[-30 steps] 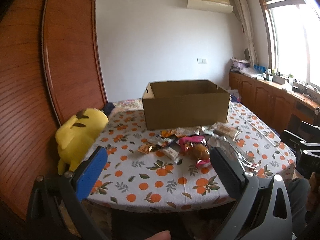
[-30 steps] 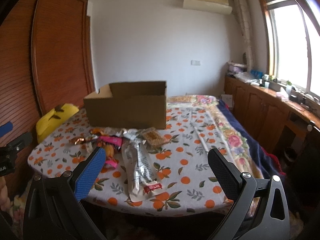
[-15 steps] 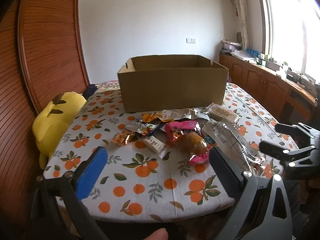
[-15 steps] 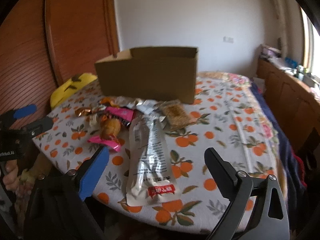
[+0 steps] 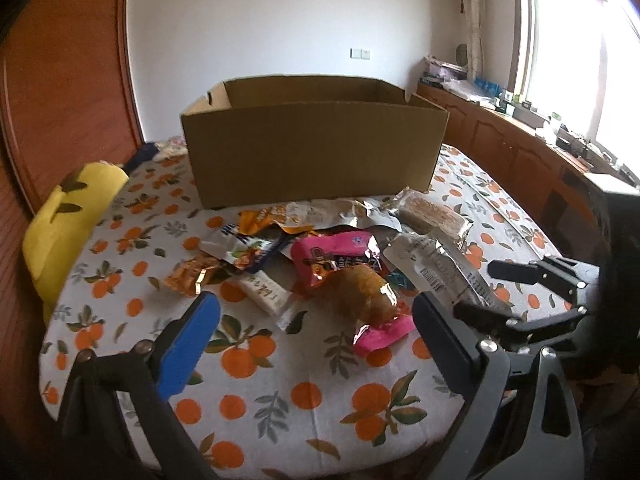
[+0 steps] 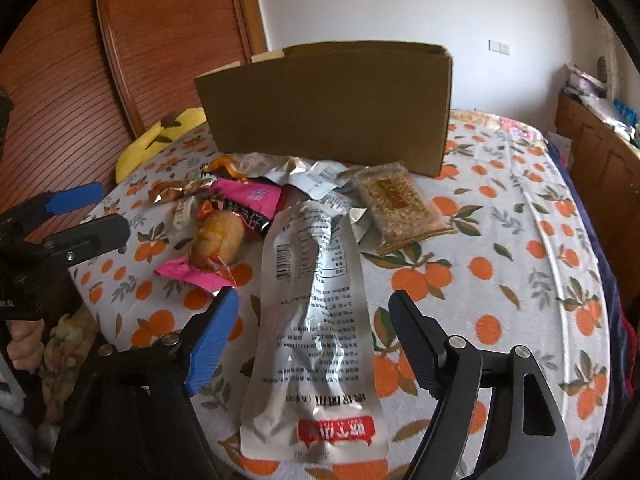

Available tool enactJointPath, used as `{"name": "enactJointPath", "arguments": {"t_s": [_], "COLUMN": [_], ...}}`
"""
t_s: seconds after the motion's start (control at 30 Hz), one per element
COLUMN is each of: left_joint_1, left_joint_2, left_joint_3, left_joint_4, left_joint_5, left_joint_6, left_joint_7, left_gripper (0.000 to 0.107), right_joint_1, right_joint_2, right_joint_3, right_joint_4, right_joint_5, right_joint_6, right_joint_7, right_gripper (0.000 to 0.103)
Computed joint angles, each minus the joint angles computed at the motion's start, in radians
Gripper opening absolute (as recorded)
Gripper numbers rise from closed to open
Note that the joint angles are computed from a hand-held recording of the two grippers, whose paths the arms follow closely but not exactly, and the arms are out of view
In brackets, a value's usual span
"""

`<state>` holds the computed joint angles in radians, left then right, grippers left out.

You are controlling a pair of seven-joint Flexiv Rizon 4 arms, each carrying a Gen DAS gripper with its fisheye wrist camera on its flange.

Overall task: Organize snacks
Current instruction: 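Move the left tool down to the pink-wrapped sausage snack, then close the left tool on the pink snack while the right tool grasps the white packet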

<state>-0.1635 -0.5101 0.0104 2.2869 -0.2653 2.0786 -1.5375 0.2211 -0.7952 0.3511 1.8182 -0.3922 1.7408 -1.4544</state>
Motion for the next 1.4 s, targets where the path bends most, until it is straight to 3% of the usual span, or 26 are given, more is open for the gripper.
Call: {"name": "enactJointPath", "arguments": {"t_s": [0.1,0.23,0.37,0.43,0.5,0.7,0.9,1.03,1.07,1.1,1.4], "left_joint_1": [0.074,0.094,0.141,0.136,0.125,0.121,0.051,0.113,0.134,0.145,0.145], "left_joint_2": [-0.006,-0.023,-0.04,-0.052,-0.061,-0.086,-0.104,-0.111,-0.113,-0.113,-0.119], "left_joint_3": [-0.059,-0.074,-0.115,-0.111,-0.101,-0.104,-0.037,-0.103,-0.126,-0.137,-0.133], "left_joint_4": [-0.028,-0.07,-0.101,-0.122,-0.143,-0.176,-0.202,-0.186,-0.182,-0.177,-0.169], "left_joint_5": [0.053,0.071,0.104,0.105,0.097,0.09,0.066,0.086,0.096,0.102,0.126], "left_joint_6": [-0.049,-0.103,-0.148,-0.172,-0.208,-0.256,-0.28,-0.248,-0.237,-0.229,-0.198], "left_joint_7": [-0.032,-0.052,-0.076,-0.078,-0.074,-0.076,-0.063,-0.064,-0.066,-0.069,-0.083], "left_gripper": [0.096,0.096,0.096,0.095,0.085,0.083,0.083,0.066,0.053,0.047,0.045], "right_joint_1": [-0.002,0.022,0.054,0.066,0.032,-0.061,-0.065,-0.086,-0.088,-0.1,-0.119], "right_joint_2": [-0.013,-0.019,-0.019,-0.015,-0.021,-0.043,-0.031,-0.024,-0.023,-0.025,-0.034], "right_joint_3": [0.007,-0.018,-0.059,-0.073,-0.034,0.077,0.074,0.081,0.079,0.088,0.09], "right_joint_4": [-0.014,-0.024,-0.021,-0.022,-0.031,-0.04,-0.025,-0.01,-0.008,-0.008,-0.017], "right_joint_5": [-0.01,-0.006,0.002,0.003,-0.005,-0.001,0.011,0.014,0.013,0.011,-0.007], "right_joint_6": [-0.02,-0.033,-0.015,-0.016,-0.034,-0.053,-0.028,-0.006,-0.002,-0.003,-0.005], "right_joint_7": [-0.012,-0.027,-0.043,-0.047,-0.059,-0.098,-0.109,-0.101,-0.097,-0.091,-0.054], "right_gripper": [0.076,0.073,0.062,0.057,0.052,0.047,0.042,0.04,0.04,0.039,0.039]}}
